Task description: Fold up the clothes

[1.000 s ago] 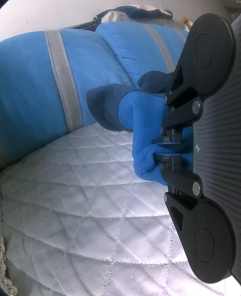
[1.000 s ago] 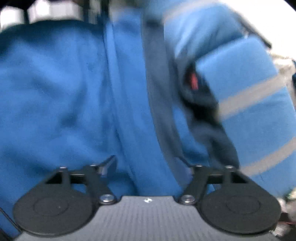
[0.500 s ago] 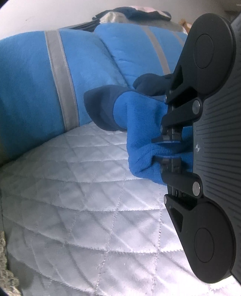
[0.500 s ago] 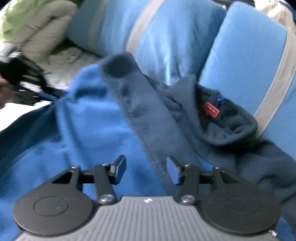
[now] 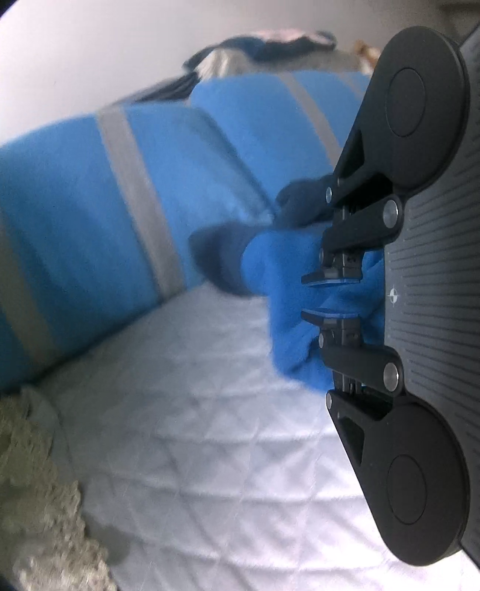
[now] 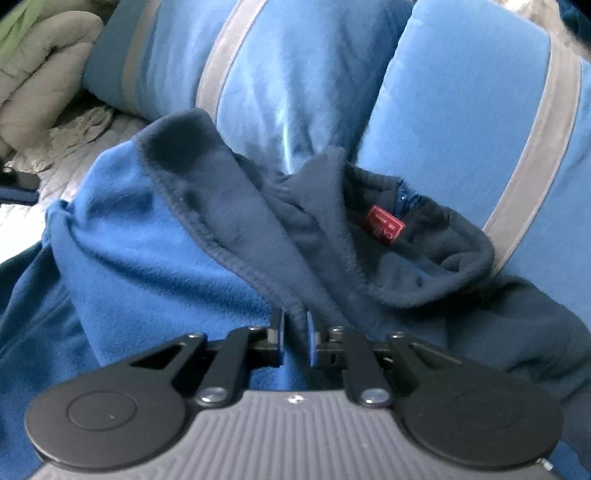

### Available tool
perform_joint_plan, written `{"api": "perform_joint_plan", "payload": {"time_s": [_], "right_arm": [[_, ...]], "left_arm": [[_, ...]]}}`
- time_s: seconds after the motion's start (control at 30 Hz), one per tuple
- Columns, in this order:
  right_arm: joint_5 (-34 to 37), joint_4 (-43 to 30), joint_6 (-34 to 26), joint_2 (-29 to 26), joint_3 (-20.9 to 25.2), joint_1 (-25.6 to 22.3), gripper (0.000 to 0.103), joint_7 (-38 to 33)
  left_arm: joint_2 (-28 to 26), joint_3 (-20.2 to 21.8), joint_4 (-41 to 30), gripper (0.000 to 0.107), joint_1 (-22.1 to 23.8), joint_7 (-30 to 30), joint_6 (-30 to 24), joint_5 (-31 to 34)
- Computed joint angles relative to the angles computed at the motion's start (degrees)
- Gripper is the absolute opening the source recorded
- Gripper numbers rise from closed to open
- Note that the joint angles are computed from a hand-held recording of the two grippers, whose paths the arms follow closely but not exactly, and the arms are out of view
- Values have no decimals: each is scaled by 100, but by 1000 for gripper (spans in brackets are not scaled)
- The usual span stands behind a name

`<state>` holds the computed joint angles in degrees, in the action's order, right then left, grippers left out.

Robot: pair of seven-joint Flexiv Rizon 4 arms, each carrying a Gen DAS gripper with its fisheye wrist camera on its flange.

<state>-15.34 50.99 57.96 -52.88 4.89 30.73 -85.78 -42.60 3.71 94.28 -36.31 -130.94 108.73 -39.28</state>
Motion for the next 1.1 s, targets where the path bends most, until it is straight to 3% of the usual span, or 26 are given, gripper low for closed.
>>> {"api": "perform_joint_plan", "payload": {"time_s": [0.07, 0.2, 0.27, 0.33, 0.4, 0.6, 0.7, 0.8, 0.9, 1.03, 1.1], "right_arm": [[3, -105, -113, -56, 12, 2, 13, -13], [6, -54, -148, -24, -11, 29, 13, -11], [-62, 16, -159, 13, -65, 60, 23, -31], [-257, 214, -25, 109, -283, 158, 53, 121], [-313, 536, 237, 310, -216, 122, 66, 65], [-791, 2246, 1237, 1281, -76, 143, 65, -521], [-1211, 2962, 1615, 1614, -179, 259, 64, -715], [-2090, 3624, 2171, 1817, -881, 677, 64, -492], [-3465, 4133, 2718, 1872, -2140, 1371, 64, 196], [-5351, 4381, 3161, 1818, -3638, 2124, 64, 1267], [-6182, 4303, 3176, 1756, -4101, 2339, 65, 1801]], "left_arm": [[-47, -765, -54, 38, 593, -19, 176, 583], [-275, -1903, -302, 40, 1508, -11, -151, 1491], [-448, -2386, -454, 40, 1864, -6, -373, 1806], [-510, -2549, -508, 40, 1971, -16, -456, 1960], [-487, -2429, -562, 40, 1903, 9, -532, 2025], [-401, -1977, -604, 41, 1628, 46, -518, 2002], [-359, -1996, -530, 41, 1664, 59, -503, 2028], [-339, -1962, -499, 41, 1652, 57, -486, 2015], [-340, -1980, -489, 41, 1664, 52, -460, 2022], [-340, -1985, -488, 41, 1678, 79, -450, 2050], [-347, -1998, -496, 41, 1685, 80, -452, 2048]]}}
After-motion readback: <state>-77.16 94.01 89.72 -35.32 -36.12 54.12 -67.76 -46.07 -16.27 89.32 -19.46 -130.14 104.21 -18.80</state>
